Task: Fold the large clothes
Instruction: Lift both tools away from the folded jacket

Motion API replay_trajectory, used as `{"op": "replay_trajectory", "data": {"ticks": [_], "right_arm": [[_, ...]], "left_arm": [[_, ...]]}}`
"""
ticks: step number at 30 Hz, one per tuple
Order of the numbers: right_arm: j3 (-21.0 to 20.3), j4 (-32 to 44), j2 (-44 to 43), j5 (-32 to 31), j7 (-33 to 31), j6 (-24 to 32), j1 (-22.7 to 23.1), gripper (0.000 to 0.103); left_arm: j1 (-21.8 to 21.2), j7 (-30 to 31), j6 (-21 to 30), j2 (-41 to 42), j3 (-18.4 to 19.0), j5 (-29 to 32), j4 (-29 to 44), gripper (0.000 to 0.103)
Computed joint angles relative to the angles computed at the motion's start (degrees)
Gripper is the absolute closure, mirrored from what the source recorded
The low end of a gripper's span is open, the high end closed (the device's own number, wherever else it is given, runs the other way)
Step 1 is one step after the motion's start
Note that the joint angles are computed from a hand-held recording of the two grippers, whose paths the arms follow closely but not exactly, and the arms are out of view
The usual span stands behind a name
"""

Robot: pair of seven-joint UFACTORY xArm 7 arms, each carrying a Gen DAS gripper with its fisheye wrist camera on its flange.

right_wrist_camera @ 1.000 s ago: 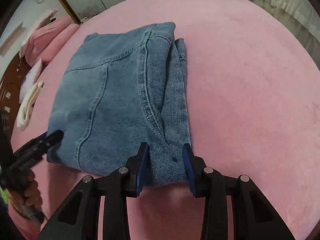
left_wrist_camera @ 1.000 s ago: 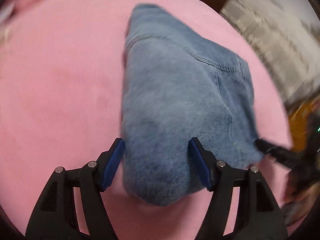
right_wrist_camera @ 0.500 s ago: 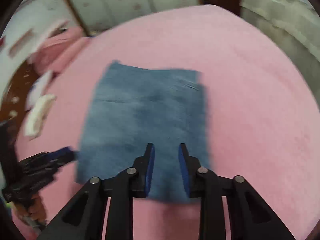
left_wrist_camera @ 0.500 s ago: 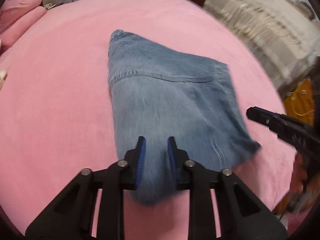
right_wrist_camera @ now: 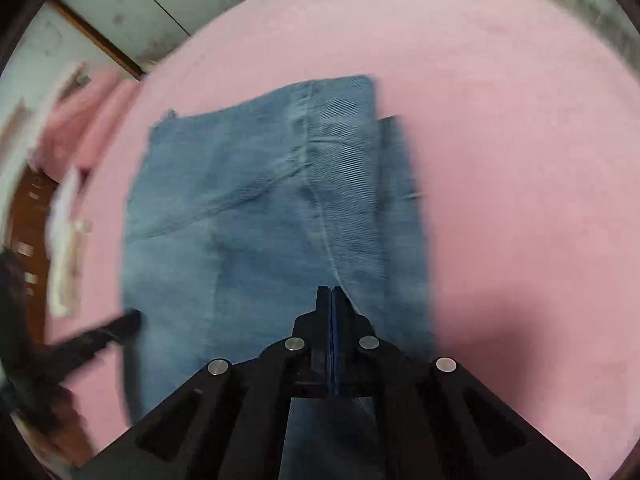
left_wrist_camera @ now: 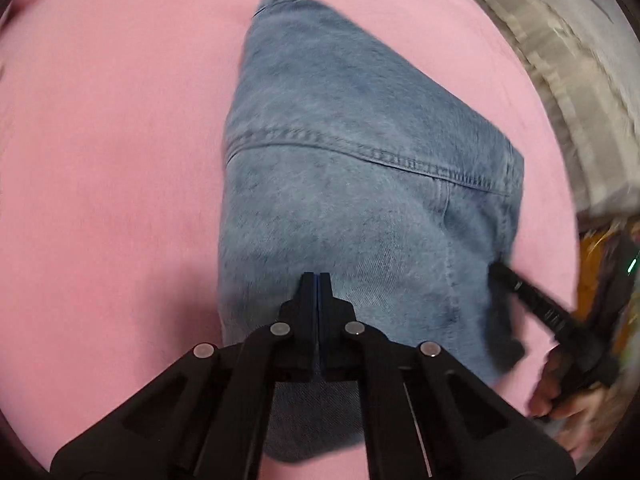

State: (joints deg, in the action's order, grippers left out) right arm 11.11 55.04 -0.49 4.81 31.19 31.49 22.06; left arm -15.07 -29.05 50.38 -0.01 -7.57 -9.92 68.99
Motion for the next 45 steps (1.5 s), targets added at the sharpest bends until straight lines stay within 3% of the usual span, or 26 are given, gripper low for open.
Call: {"op": "replay_trajectory", "data": {"ticks": [1,3,5,6,7,8,9,10,12,13,14,16,18,21,24,27,29,30,34,36,38,41,43,45], "right_arm": [[0.0,1.5,-0.2,-0.9,1.0,2.8,0.0,0.103],[0.6,5.0,0.0,-5.7,4.1,6.3,0.5,0.103],[1.0,8.7,1.0,-7.6,3.6,7.0,1.1,0.103],[1.1,11.5,2.4,-7.2,3.0,7.3,1.4,0.103],[0.8,14.6,5.0,-7.7,4.7,5.9,2.1,0.103],[0.9,16.9,7.3,-9.4,6.7,5.2,2.4,0.103],[0.6,20.4,10.3,-11.0,6.8,6.1,3.1,0.103],[0.1,24.4,14.1,-13.7,6.8,7.0,4.2,0.103],[-2.4,30.6,20.2,-20.1,9.5,7.7,7.2,0.103],[-3.4,32.4,22.0,-21.2,10.2,8.6,7.8,0.103],[-4.1,33.7,23.4,-20.9,9.8,10.5,7.8,0.103],[-3.3,31.3,23.1,-16.7,7.5,7.0,5.3,0.103],[-3.0,27.4,20.6,-13.5,5.5,4.4,3.5,0.103],[-4.2,26.3,18.5,-13.4,8.0,7.2,3.6,0.103],[-6.1,27.2,16.8,-19.3,11.6,13.2,6.4,0.103],[-2.1,23.7,13.2,-11.8,4.9,11.1,2.7,0.103],[-1.0,24.6,13.3,-10.2,2.1,15.1,3.0,0.103],[-0.9,24.8,13.4,-10.5,2.3,17.5,3.5,0.103],[0.0,19.2,10.2,-7.1,0.6,20.4,3.6,0.103],[0.3,14.6,7.0,-5.7,0.6,18.3,3.6,0.103],[0.7,12.1,4.2,-3.3,-0.4,19.8,3.3,0.103],[1.8,9.5,0.7,-3.3,1.2,22.7,4.0,0.103],[3.1,9.7,-0.8,-6.7,1.3,26.6,5.3,0.103],[3.8,9.5,-2.7,-7.9,3.0,29.0,6.1,0.103]], "left_arm": [[0.0,-0.5,3.5,0.5,0.3,-0.1,2.3,0.102],[-0.1,-2.0,5.8,0.9,-0.2,3.2,5.6,0.102],[-1.6,-4.2,7.9,3.8,-1.2,13.9,12.1,0.102],[-3.7,-4.8,9.9,5.8,0.0,17.7,15.0,0.102],[-3.5,-3.8,12.5,9.8,-1.0,19.0,20.4,0.102],[-0.8,-3.3,13.5,13.7,-4.0,18.0,24.8,0.102],[0.0,-2.7,13.5,16.5,-4.6,15.6,27.6,0.102],[-1.5,-4.0,13.1,20.2,-2.8,15.6,31.4,0.102],[-8.3,-6.5,14.3,26.6,5.1,22.8,38.8,0.102],[-9.5,-6.5,14.9,28.8,6.3,25.2,40.9,0.102],[-8.6,-5.9,14.9,30.5,5.3,26.6,41.9,0.102],[-7.0,-5.1,10.7,30.0,4.9,24.8,38.7,0.102],[-4.9,-4.6,3.1,27.2,4.5,22.5,32.2,0.102],[-2.7,-1.8,-0.1,25.8,3.5,18.7,29.3,0.102],[-3.4,-2.1,0.7,24.4,4.0,18.9,28.8,0.102],[-4.0,-4.1,-1.2,17.8,3.1,18.2,22.7,0.100],[-2.6,-1.2,-1.4,12.8,1.0,12.9,17.1,0.100],[-2.9,-2.0,-0.5,10.6,0.8,13.1,14.7,0.100],[-3.9,-3.6,-4.3,2.0,-0.3,17.4,3.7,0.100],[-4.1,-4.8,-3.0,-0.6,-1.2,17.9,0.7,0.100],[-4.4,-5.9,-1.2,-4.2,-2.2,16.5,-2.9,0.100],[-3.6,-9.3,-4.0,-10.1,-3.8,21.5,-9.6,0.099],[-3.0,-14.4,-0.9,-10.0,-6.1,25.4,-8.7,0.099],[-4.3,-14.3,3.6,-10.2,-6.0,21.9,-7.0,0.099]]}}
